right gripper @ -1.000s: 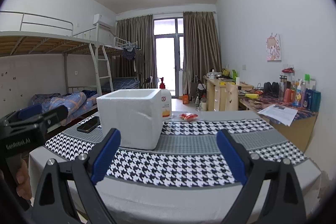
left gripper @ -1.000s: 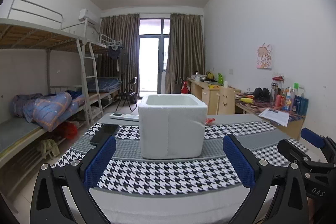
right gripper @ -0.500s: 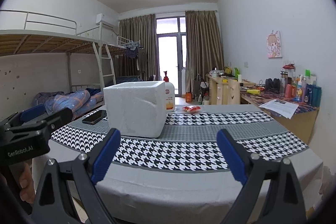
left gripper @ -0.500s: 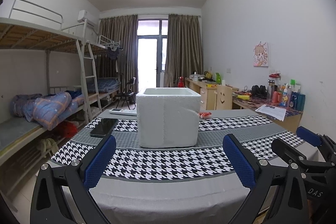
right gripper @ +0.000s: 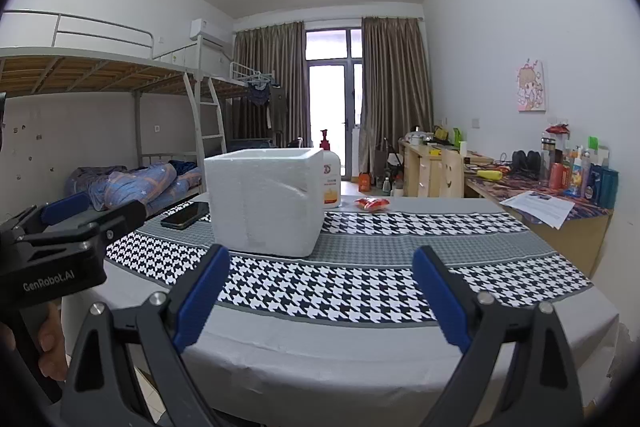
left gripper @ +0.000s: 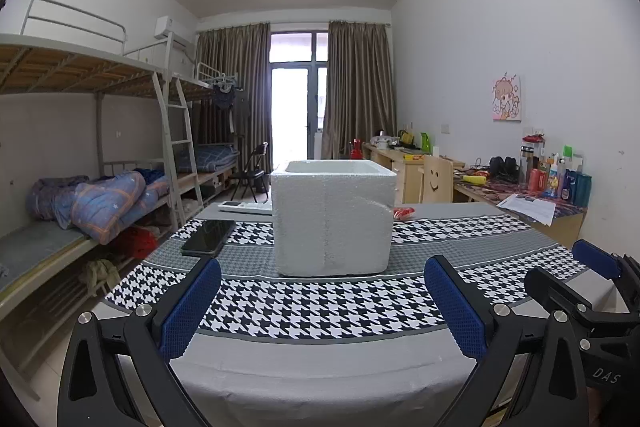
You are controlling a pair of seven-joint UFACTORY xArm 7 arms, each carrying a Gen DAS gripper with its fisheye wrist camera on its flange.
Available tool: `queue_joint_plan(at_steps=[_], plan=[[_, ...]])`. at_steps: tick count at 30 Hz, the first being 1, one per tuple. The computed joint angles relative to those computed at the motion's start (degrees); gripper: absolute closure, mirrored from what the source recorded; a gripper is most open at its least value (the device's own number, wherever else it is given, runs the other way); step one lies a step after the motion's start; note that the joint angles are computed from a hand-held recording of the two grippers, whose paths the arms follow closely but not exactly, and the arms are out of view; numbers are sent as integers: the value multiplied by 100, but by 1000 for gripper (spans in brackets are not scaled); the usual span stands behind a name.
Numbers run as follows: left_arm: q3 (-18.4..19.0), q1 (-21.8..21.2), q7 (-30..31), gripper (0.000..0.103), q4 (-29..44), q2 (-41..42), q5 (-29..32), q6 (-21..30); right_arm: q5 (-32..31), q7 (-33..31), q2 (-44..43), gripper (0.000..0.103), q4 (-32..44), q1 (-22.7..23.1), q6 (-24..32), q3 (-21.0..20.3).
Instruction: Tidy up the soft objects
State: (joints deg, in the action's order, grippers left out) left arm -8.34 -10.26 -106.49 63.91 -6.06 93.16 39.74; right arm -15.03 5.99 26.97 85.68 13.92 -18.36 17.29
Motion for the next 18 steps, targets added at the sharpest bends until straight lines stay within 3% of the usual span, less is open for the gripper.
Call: queue_joint_plan(at_steps=[18], plan=[[-33, -57, 72, 1, 25, 20, -19, 24, -130, 61, -22, 8, -61, -145, 2, 98]])
